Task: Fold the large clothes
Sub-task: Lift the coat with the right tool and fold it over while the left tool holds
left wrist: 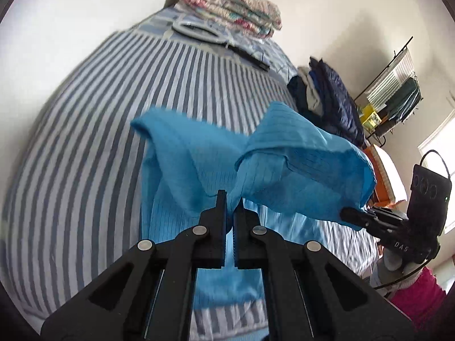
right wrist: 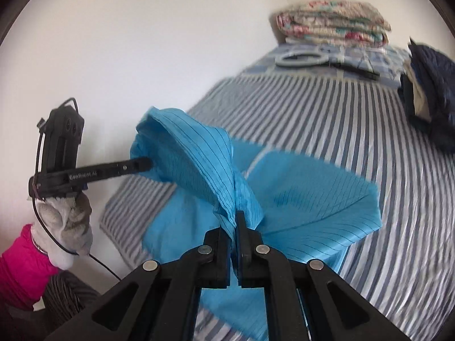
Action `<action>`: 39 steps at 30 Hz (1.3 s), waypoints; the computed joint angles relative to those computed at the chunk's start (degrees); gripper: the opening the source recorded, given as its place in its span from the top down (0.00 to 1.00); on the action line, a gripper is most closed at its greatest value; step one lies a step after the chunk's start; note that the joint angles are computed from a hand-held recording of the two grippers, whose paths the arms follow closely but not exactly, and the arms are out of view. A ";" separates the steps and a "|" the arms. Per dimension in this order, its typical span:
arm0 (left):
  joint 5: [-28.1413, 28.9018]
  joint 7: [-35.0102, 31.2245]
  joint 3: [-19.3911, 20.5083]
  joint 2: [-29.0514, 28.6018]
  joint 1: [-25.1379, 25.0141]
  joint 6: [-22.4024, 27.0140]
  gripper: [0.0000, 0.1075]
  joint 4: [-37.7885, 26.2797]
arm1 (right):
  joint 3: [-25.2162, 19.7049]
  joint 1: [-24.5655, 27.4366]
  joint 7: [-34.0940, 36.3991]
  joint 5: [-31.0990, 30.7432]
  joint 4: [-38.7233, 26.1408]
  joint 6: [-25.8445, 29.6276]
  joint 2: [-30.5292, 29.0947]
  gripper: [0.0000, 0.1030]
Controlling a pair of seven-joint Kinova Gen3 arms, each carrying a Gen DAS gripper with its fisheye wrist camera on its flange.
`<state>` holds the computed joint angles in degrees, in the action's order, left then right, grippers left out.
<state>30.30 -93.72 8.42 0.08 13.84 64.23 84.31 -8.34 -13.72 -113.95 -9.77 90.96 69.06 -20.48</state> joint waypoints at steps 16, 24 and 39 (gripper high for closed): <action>2.60 -8.03 -6.59 -13.25 -1.83 5.47 0.62 15.20 | -6.84 -3.85 -3.00 3.18 9.33 4.90 -9.81 0.72; 6.03 -4.08 -7.84 -7.82 -5.45 2.47 0.49 11.23 | -1.05 2.36 -4.21 -0.08 10.44 4.21 -16.40 0.44; 10.27 0.94 -2.66 7.67 -9.62 1.19 0.98 4.11 | 16.20 4.78 -1.65 -10.44 21.02 -6.03 -10.50 0.83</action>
